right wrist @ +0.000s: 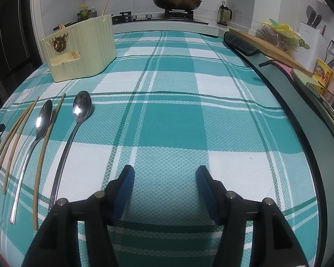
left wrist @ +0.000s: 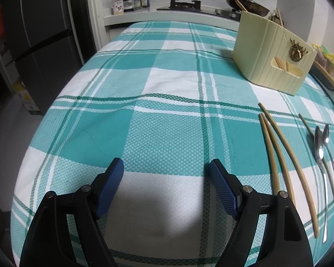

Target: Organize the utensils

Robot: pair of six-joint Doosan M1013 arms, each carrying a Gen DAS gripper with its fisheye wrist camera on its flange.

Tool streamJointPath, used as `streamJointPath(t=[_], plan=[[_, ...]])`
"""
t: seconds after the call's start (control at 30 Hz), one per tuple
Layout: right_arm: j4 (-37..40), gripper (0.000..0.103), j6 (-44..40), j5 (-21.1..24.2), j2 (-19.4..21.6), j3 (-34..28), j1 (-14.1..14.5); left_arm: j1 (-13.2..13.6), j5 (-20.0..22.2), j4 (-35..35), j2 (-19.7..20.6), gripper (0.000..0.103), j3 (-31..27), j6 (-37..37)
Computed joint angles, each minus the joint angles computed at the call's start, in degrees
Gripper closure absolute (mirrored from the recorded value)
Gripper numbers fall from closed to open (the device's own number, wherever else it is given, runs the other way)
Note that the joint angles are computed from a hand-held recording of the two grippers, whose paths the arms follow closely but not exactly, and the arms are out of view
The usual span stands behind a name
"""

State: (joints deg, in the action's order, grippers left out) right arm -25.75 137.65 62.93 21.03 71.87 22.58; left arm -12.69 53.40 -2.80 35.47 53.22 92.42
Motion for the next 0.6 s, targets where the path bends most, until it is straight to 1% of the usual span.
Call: streamJointPath(t=[0.6], plan=[[0.02, 0.043, -0.05, -0.02, -0.01, 0.02, -0.02, 0.07, 0.03, -0.48, -0.07, 0.021, 0.09, 0.12]])
